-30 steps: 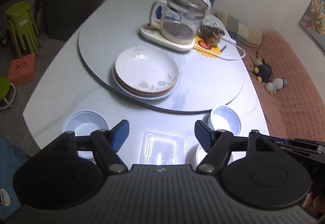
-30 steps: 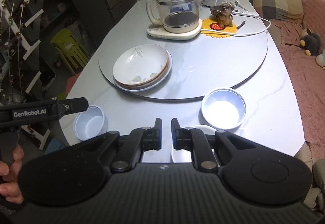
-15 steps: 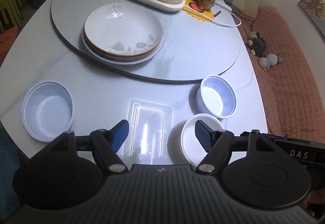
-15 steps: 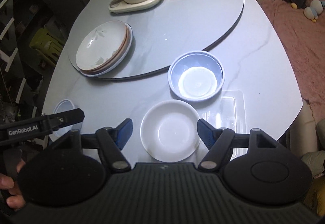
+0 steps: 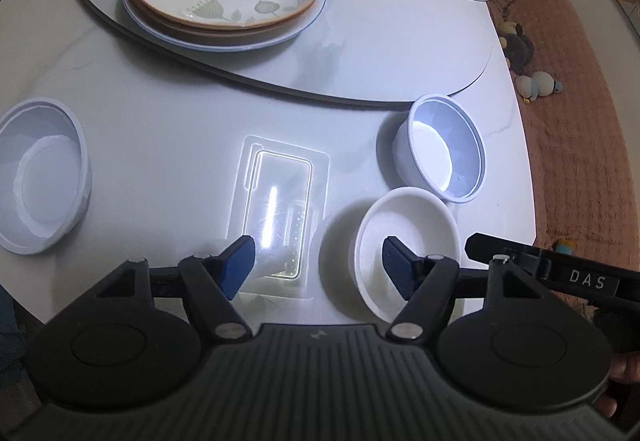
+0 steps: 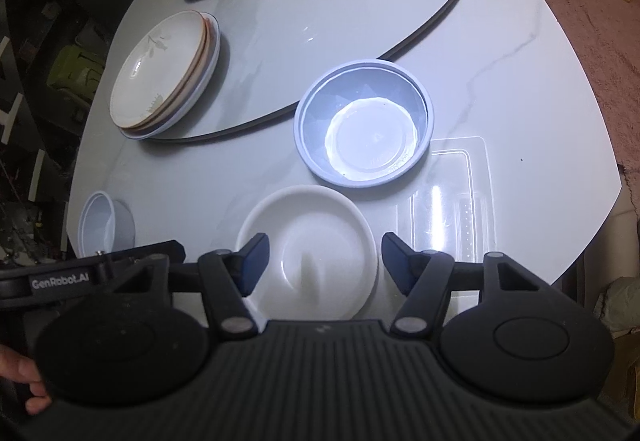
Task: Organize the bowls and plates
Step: 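Close both grippers on the rim of the small white bowl, then lift and carry the white bowl over the larger white bowl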
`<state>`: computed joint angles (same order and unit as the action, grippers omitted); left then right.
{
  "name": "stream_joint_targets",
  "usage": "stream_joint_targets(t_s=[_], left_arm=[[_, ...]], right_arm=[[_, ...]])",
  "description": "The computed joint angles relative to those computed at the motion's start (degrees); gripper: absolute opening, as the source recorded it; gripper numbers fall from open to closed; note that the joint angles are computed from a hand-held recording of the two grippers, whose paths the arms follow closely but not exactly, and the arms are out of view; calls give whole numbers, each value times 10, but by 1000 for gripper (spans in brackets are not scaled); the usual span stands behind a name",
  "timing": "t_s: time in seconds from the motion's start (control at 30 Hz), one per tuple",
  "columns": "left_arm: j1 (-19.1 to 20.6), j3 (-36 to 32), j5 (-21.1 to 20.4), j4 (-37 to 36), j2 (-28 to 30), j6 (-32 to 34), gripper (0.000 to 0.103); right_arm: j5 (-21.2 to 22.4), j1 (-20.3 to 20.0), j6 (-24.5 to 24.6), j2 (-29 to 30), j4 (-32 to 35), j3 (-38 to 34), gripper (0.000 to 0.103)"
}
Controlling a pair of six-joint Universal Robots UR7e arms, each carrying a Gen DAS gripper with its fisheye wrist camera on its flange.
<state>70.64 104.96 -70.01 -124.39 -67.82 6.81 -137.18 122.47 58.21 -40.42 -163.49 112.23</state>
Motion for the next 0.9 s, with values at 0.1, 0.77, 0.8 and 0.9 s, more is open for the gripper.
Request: stream_joint_targets(t_s=[0.1, 0.77, 0.8, 0.9], left_arm=[[9, -8, -13, 7, 17, -12, 68], [12, -8, -33, 8, 58, -39, 15], [12, -11, -37, 13, 56, -46, 15], [8, -15, -42, 14, 44, -51, 15]], right_arm=[[14, -15, -10, -2, 6, 3, 55], [91, -78, -105, -6, 2, 3, 16], [96, -79, -104, -9, 1, 4, 16], [107, -76, -96, -18, 12, 2, 16]])
